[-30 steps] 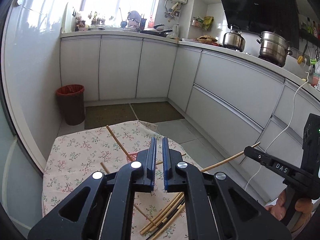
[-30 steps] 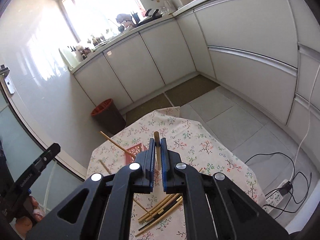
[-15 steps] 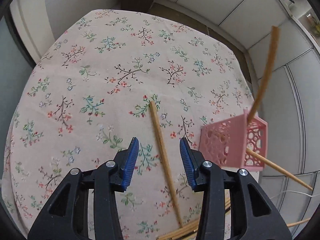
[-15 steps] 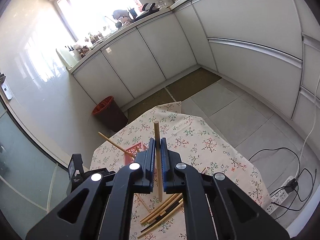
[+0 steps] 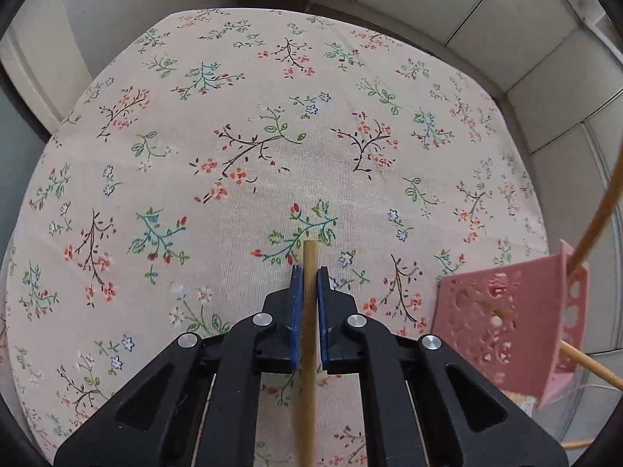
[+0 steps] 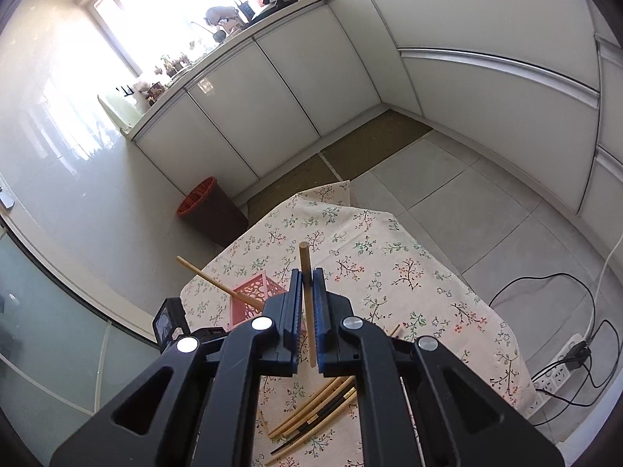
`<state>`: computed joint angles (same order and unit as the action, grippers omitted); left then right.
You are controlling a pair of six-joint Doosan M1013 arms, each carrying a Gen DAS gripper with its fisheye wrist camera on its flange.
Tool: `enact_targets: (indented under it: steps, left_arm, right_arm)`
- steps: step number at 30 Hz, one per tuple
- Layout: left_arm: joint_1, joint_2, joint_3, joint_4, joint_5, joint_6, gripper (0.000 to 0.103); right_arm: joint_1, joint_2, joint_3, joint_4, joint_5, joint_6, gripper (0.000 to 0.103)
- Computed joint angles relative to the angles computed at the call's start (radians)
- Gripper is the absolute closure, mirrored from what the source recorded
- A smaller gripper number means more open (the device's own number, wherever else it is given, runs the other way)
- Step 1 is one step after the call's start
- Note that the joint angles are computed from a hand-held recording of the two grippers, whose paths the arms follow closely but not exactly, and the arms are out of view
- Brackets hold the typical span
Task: Organize utensils
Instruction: 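Lower both held chopsticks into the pink cup and open both tools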
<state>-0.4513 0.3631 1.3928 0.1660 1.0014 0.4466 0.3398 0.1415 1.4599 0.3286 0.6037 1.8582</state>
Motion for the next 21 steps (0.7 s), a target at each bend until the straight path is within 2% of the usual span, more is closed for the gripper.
enact_targets:
  steps: [4,8,14,16,21]
  left_arm:
    - [-0.032,-0.093,0.054,0.041,-0.072,0.000,0.097]
    - [-0.098,-0.180,0.071,0.195,-0.106,-0.029,0.097]
    - [-0.189,-0.210,0.022,0.397,-0.086,-0.042,0.097]
    - [-0.213,-0.205,-0.007,0.481,-0.055,-0.052,0.097]
    - [-0.242,-0.211,-0.040,0.642,-0.069,-0.121,0.097]
  right_arm:
    - [0.005,-0.022,0.012,0.012,-0.031,-0.020,0.097]
    - [0.010,-0.044,0.018,0.055,-0.055,-0.066,0.097]
    - [0.010,-0.058,-0.005,0.152,-0.050,-0.159,0.097]
    - [0.006,-0.053,-0.027,0.197,-0.036,-0.193,0.097]
    - [0.013,-0.030,-0.099,0.224,-0.053,-0.215,0.097]
